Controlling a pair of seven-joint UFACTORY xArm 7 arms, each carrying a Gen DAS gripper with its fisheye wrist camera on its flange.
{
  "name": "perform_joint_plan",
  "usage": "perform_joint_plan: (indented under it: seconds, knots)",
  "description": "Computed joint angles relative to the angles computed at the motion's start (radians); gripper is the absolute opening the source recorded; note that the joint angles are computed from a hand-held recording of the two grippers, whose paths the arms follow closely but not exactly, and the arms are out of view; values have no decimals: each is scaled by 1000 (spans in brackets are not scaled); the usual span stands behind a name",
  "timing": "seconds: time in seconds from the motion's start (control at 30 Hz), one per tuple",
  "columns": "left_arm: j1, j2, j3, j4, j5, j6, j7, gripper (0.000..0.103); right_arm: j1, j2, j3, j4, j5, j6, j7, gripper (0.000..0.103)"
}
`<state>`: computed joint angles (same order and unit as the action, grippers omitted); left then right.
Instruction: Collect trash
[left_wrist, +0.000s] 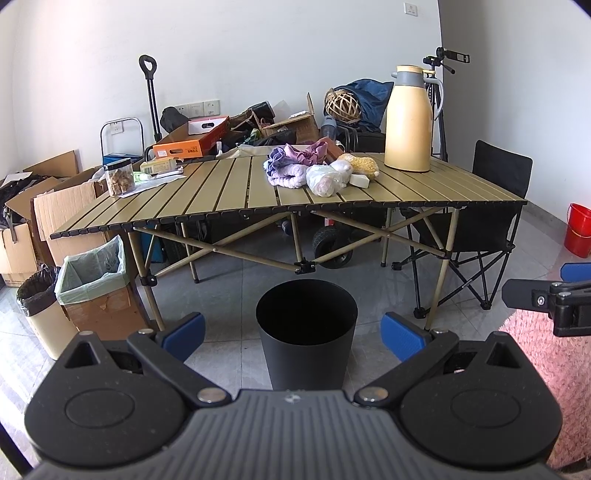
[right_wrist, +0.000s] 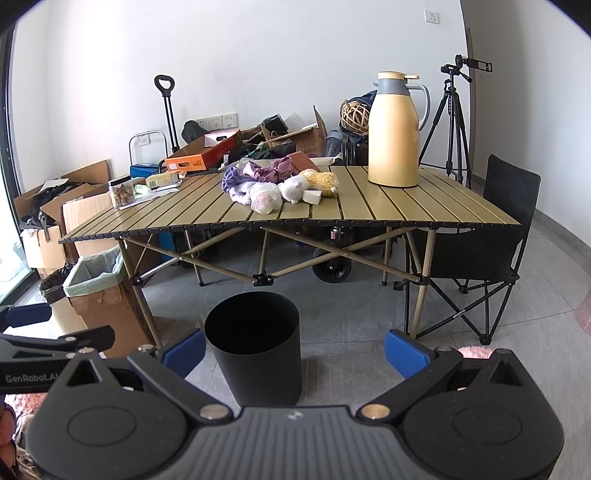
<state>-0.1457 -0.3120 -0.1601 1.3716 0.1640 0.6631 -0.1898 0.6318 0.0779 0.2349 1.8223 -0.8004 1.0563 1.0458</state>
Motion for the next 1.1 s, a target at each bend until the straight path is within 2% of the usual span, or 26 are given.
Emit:
perform_joint_plan:
  seconds: [0.27,0.63,0.87,1.1]
  knots:
    - [-3,50,12,26,-6,-30,14,103,-4,24,-17,23,-5,-28,-23,103]
    - [-10,181,21,138,33,-36,1,103,-20,96,-76,94,13,-89,-77,103]
    - [-28,285,37,245,71,-43,-10,103,-21,184,-129,195,49,-126,-136,103]
    - [-65,441,67,434,82,-21,3,103,-11,331,-201,391,120,-140,-234,103]
